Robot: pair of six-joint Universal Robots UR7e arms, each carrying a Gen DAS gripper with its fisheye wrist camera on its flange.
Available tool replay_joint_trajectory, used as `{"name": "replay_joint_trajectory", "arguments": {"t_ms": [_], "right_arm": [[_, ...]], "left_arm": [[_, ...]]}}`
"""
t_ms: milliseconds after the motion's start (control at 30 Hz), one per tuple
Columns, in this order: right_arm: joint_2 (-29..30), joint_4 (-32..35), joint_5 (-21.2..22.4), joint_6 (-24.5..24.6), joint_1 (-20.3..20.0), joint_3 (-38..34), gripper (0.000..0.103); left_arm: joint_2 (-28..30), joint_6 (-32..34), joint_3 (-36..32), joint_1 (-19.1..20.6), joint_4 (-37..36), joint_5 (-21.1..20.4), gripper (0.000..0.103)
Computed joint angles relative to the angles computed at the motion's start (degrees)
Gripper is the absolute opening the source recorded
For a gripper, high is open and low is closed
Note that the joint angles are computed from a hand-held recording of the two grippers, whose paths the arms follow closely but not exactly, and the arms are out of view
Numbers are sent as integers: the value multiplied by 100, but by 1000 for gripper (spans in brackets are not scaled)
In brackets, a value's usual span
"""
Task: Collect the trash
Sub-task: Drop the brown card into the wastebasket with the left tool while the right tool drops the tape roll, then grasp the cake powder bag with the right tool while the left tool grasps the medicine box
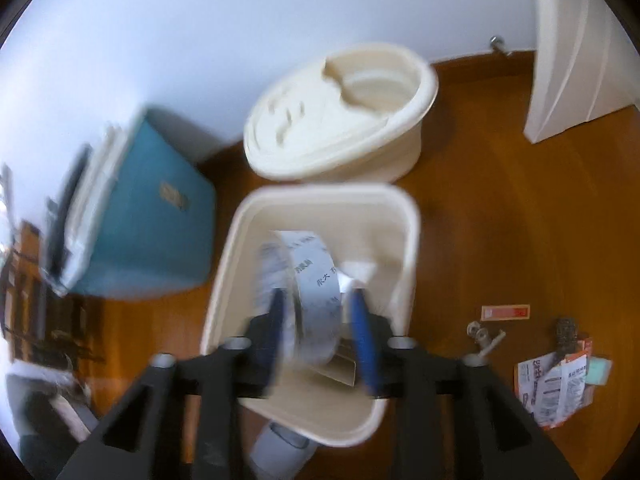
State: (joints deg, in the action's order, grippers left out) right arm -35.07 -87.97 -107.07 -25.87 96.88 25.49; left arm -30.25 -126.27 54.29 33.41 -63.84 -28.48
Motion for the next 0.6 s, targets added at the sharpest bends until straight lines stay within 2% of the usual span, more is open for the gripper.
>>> {"name": "replay_joint_trajectory", "arguments": {"t_ms": [33, 133, 233, 300, 367, 433, 533, 600], "right_arm": [[-86, -147, -80, -78, -12, 214, 79], [-169, 114, -87, -236, -57, 136, 79], [-351, 221, -185, -711, -174, -164, 79], [-391, 330, -480, -1014, -368, -622, 86], [-525, 2, -863, -1399, -584, -684, 90], [-540, -8, -1127, -1585, -892, -951, 90], [-917, -1015, -1613, -2339, -1408, -169, 92], [-872, -1140, -1693, -2465, -1808, -114, 92]], "left_arm": [[5, 10, -22, -11, 57, 46, 80], [3, 231, 7, -50, -135, 102, 79], [172, 592, -185, -63, -242, 257, 80], [354, 856, -378, -100, -331, 308, 80], [506, 1255, -503, -141, -653, 324, 80], [808, 1802, -805, -198, -915, 437, 80], [1273, 3023, -1188, -259, -1687, 547, 80], [1555, 3727, -1406, -283, -2145, 505, 80]]}}
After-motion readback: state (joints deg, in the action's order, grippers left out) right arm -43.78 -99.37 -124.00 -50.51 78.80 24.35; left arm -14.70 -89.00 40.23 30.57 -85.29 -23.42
